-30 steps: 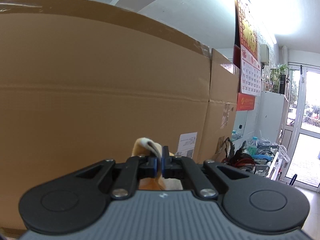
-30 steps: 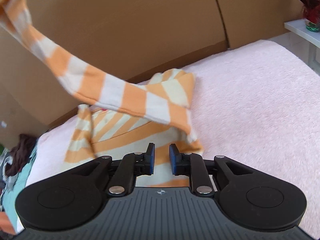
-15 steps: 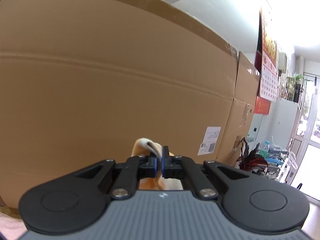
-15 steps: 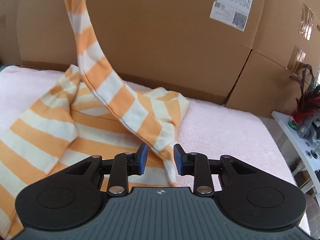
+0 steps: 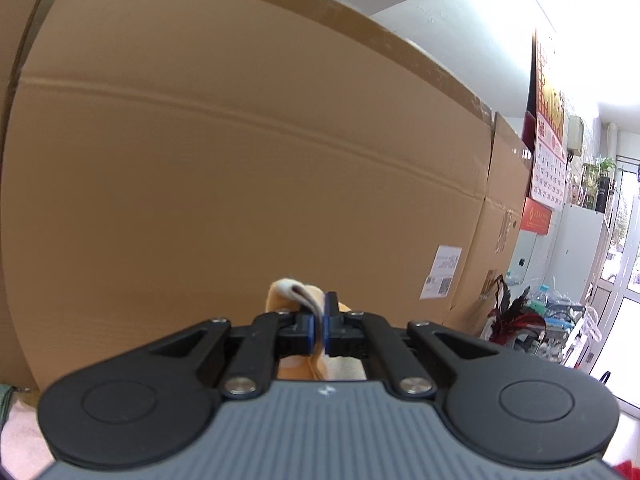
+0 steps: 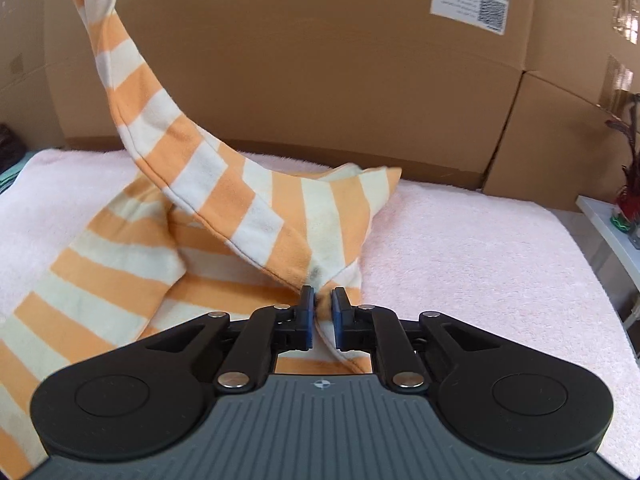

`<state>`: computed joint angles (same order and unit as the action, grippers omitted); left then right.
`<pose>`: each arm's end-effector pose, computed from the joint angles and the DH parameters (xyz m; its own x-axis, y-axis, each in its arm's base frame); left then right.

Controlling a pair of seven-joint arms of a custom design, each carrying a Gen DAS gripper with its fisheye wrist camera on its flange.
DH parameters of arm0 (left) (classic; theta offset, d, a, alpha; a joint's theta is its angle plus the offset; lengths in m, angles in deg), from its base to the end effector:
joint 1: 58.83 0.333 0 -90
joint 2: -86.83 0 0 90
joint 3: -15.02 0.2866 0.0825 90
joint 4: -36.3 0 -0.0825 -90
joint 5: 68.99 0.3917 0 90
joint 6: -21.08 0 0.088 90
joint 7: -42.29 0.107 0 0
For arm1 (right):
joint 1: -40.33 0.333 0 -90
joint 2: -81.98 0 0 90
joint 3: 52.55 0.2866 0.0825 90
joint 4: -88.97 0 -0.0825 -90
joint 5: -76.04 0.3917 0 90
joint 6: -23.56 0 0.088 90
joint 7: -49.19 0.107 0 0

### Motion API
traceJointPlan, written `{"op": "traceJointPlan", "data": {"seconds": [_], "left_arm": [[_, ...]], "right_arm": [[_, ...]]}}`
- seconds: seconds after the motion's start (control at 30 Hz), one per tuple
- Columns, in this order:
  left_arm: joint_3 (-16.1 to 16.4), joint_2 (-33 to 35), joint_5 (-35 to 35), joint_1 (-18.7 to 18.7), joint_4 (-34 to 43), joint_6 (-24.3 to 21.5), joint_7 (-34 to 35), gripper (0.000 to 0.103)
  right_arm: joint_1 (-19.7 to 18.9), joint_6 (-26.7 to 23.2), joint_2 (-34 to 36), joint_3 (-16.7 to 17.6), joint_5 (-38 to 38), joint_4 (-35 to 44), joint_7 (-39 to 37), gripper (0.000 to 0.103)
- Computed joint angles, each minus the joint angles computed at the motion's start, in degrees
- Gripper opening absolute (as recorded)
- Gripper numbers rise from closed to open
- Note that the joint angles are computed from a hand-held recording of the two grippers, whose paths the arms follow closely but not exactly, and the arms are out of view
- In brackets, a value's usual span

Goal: Fold clothes

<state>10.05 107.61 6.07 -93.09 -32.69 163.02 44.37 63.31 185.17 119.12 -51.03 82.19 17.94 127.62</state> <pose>0.5554 -0.4396 0.6580 -0.0011 -0.9809 0.1946 -0.1766 -0.1913 -0.9655 0.7100 0.3106 0.4746 0.4867 -0.8725 0.0444 -0.5011 -0.3205 -0.8038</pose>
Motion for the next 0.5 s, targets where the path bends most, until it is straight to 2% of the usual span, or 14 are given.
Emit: {"op": "traceJointPlan", "data": {"seconds": [0.13, 0.2, 0.3, 0.43, 0.5], "left_arm": [[-0.92, -6.26, -0.65, 2.45, -10.55, 1.3, -4.16, 0.0], [-2.08, -9.29, -2.11, 4.87, -15.7, 3.13, -5.99, 0.0], [-3.65, -13.02, -2.45, 7.44, -21.73, 2.7, -9.79, 0.0], [-5.53, -16.94, 0.42, 10.58, -27.66, 3.52, -18.52, 0.0], [-6.8, -17.71, 1.76, 11.77, -28.81, 3.22, -20.48, 0.0]], "right_arm": [[-1.66, -2.64, -0.19, 2.33, 2.11, 0.31, -2.51, 0.026], [-2.78, -2.89, -0.94, 3.74, 4.28, -0.49, -3.72, 0.026], [-4.63, -2.84, -1.61, 6.01, 8.4, -1.25, -5.56, 0.026], [-2.73, -2.44, -1.95, 3.53, 7.7, -2.08, -3.83, 0.025], [-1.75, -1.29, -2.11, 2.27, 6.4, -2.8, -2.78, 0.021]]}}
